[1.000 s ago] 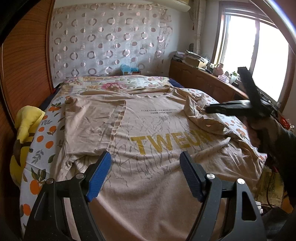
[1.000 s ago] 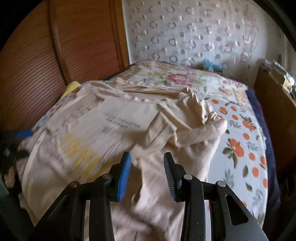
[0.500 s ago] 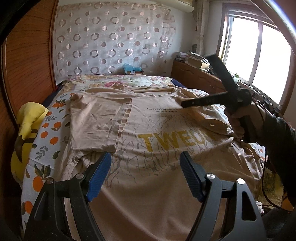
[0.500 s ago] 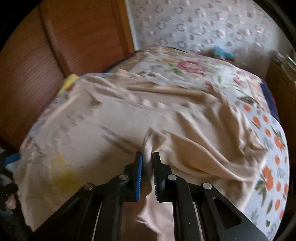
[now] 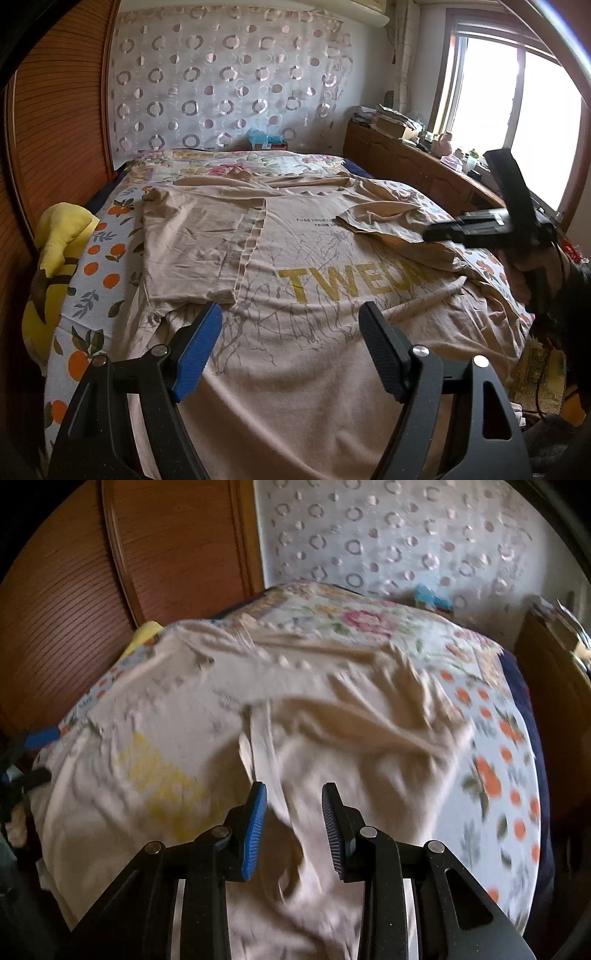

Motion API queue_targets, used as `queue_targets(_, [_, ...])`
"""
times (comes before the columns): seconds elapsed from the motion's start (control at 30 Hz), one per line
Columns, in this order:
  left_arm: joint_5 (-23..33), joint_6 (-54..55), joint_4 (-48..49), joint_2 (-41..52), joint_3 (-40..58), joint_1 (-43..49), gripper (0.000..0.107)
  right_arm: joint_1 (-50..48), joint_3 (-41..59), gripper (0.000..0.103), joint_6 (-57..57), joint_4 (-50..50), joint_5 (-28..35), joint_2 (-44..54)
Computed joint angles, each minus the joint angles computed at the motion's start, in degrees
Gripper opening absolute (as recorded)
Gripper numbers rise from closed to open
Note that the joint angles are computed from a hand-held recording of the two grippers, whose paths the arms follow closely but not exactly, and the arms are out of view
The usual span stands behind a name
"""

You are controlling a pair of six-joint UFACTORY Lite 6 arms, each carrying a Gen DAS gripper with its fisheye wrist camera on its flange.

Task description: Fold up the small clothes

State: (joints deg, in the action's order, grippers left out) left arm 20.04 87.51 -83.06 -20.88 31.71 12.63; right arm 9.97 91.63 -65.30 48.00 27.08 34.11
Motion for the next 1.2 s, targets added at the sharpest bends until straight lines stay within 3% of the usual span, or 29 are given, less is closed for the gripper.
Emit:
queue_targets(0.2, [-0.7, -1.1, 1.4, 0.3, 0.5, -0.9, 0.077, -0.1, -9.0, 0.032, -4.3, 2.5, -1.8, -4.5])
queue_targets(0.3, [-1.1, -1.8, 1.9, 0.4, 0.8, -1.1, 0.077, 0.9, -12.8, 0.007, -9.1, 5.5, -5.0, -6.9])
queue_targets(0.53, [-1.1, -2.4, 2.5, 0.0, 0.9, -0.9, 0.077, 1.3, -21.5, 0.005, -18.4, 13.0, -4.3, -16.0])
queue_targets(0.77, [-0.9, -3.0, 3.0, 0.2, 1.3, -0.3, 0.077, 0.3, -25.6, 0.005, -26.1, 18.6, -6.3, -18.3])
queue_targets(0.93, [-0.5, -3.3, 3.5, 0.2, 1.5, -0.1, 0.077, 0.9, -23.5, 0.012, -23.6, 17.5, -9.7, -16.9])
queue_targets(1.1, [-0.6, -3.5, 3.8, 0.2, 1.4, -0.2, 0.077, 2.9, -19.2, 0.013, -10.3, 4.3, -12.5, -12.1])
queue_targets(1.17, [-0.9, -2.9, 3.1, 0.4, 1.2, -0.1, 0.077, 3.4, -17.6, 0.013, -5.8, -0.4, -11.2, -10.4])
queue_targets(1.2, [-0.9, -2.7, 2.9, 0.4, 1.1, 0.1, 0.077, 3.5, -17.2, 0.004, -7.1, 0.8, -11.0, -10.0])
